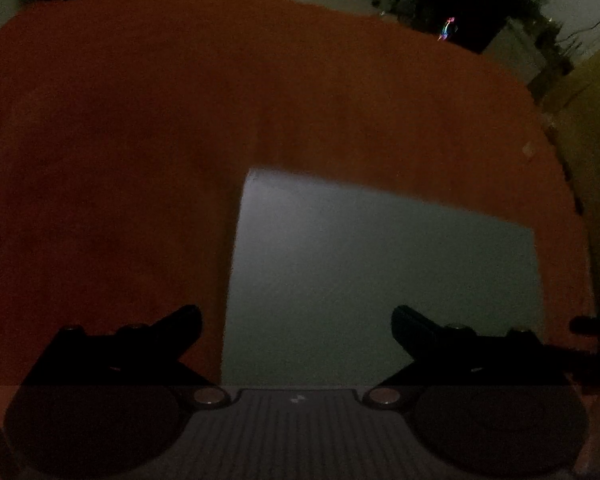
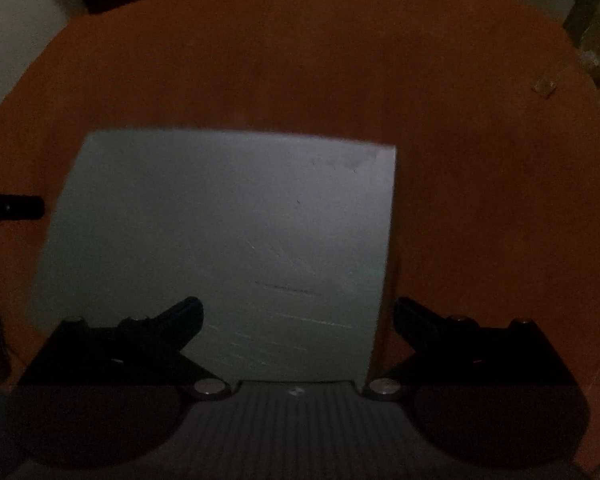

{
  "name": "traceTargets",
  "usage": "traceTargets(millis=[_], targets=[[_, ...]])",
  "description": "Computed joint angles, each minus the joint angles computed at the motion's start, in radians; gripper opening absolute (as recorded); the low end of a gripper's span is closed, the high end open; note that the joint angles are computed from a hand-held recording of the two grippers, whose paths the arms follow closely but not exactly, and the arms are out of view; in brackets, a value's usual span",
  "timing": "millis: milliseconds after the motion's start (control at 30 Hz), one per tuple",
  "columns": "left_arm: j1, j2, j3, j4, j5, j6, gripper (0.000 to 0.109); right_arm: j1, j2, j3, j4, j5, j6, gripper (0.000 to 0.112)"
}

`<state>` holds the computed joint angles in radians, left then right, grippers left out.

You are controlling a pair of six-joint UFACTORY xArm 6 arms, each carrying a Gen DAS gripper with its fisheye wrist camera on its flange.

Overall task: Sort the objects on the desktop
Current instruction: 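Lower the foam board flat onto the red cloth with both tools, then open both tools and withdraw them from the foam board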

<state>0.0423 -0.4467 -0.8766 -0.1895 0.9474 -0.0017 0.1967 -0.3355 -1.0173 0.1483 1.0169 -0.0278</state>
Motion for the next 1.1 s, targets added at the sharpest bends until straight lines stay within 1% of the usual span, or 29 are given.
traceTargets(millis=[67, 100, 133, 233, 300, 333, 400, 500, 567, 633, 667, 700, 733, 767, 800, 833, 867, 900, 933, 967, 1000, 1033, 1067, 1100], targets=[[-0.031, 0.003, -0.054, 0.052, 0.028, -0.017, 0.102, 0.018, -0.007, -0.036, -0.014, 0.014, 0.051, 0.103], [-0.043, 0.01, -0.09, 0.063, 0.06, -0.012, 0.102, 0.03, -0.007, -0.063, -0.025, 0.031, 0.082, 0.103], [-0.051, 0.022, -0.136, 0.061, 0.109, 0.0, 0.102, 0.04, -0.001, -0.098, -0.031, 0.061, 0.113, 0.103], [-0.052, 0.042, -0.249, 0.011, 0.227, 0.007, 0.102, 0.045, 0.007, -0.202, -0.006, 0.156, 0.204, 0.103], [-0.053, 0.018, -0.281, -0.009, 0.256, -0.034, 0.102, 0.058, -0.008, -0.243, 0.021, 0.177, 0.258, 0.103], [-0.053, -0.001, -0.288, -0.022, 0.26, -0.052, 0.102, 0.071, -0.012, -0.259, 0.032, 0.172, 0.262, 0.103], [-0.052, -0.061, -0.266, -0.048, 0.24, -0.071, 0.102, 0.094, -0.05, -0.264, 0.036, 0.15, 0.237, 0.103], [-0.061, -0.167, -0.215, -0.048, 0.209, -0.112, 0.102, 0.134, -0.13, -0.228, 0.016, 0.086, 0.207, 0.103], [-0.071, -0.247, -0.142, -0.033, 0.156, -0.136, 0.103, 0.148, -0.182, -0.192, 0.031, 0.049, 0.204, 0.103], [-0.097, -0.349, -0.032, 0.024, 0.081, -0.206, 0.103, 0.187, -0.226, -0.161, -0.043, 0.024, 0.218, 0.103], [-0.113, -0.385, 0.006, 0.061, 0.063, -0.245, 0.103, 0.208, -0.249, -0.137, -0.082, 0.004, 0.228, 0.103], [-0.135, -0.416, 0.044, 0.108, 0.047, -0.283, 0.103, 0.231, -0.285, -0.093, -0.129, -0.029, 0.267, 0.103], [-0.162, -0.439, 0.083, 0.16, 0.032, -0.312, 0.103, 0.245, -0.319, -0.044, -0.147, -0.063, 0.307, 0.103], [-0.193, -0.462, 0.115, 0.209, 0.033, -0.337, 0.103, 0.256, -0.348, 0.011, -0.146, -0.097, 0.349, 0.103], [-0.217, -0.476, 0.137, 0.243, 0.046, -0.348, 0.103, 0.251, -0.375, 0.063, -0.112, -0.12, 0.38, 0.103], [-0.227, -0.47, 0.135, 0.238, 0.086, -0.324, 0.103, 0.246, -0.4, 0.111, -0.077, -0.139, 0.411, 0.103], [-0.23, -0.465, 0.131, 0.213, 0.128, -0.281, 0.103, 0.236, -0.415, 0.142, -0.04, -0.133, 0.445, 0.103], [-0.231, -0.485, 0.154, 0.189, 0.132, -0.242, 0.103, 0.226, -0.42, 0.158, 0.0, -0.108, 0.479, 0.103], [-0.245, -0.525, 0.2, 0.196, 0.107, -0.231, 0.103, 0.22, -0.426, 0.172, 0.034, -0.092, 0.493, 0.103], [-0.268, -0.559, 0.245, 0.236, 0.077, -0.252, 0.103, 0.232, -0.445, 0.199, 0.026, -0.111, 0.506, 0.103], [-0.292, -0.6, 0.297, 0.293, 0.049, -0.301, 0.103, 0.256, -0.472, 0.232, -0.023, -0.144, 0.507, 0.103], [-0.298, -0.636, 0.346, 0.324, 0.028, -0.34, 0.103, 0.291, -0.498, 0.265, -0.106, -0.176, 0.541, 0.103], [-0.288, -0.65, 0.372, 0.312, 0.026, -0.353, 0.103, 0.322, -0.522, 0.294, -0.179, -0.202, 0.561, 0.103], [-0.258, -0.653, 0.383, 0.259, 0.037, -0.342, 0.103, 0.355, -0.54, 0.315, -0.256, -0.216, 0.565, 0.103]])
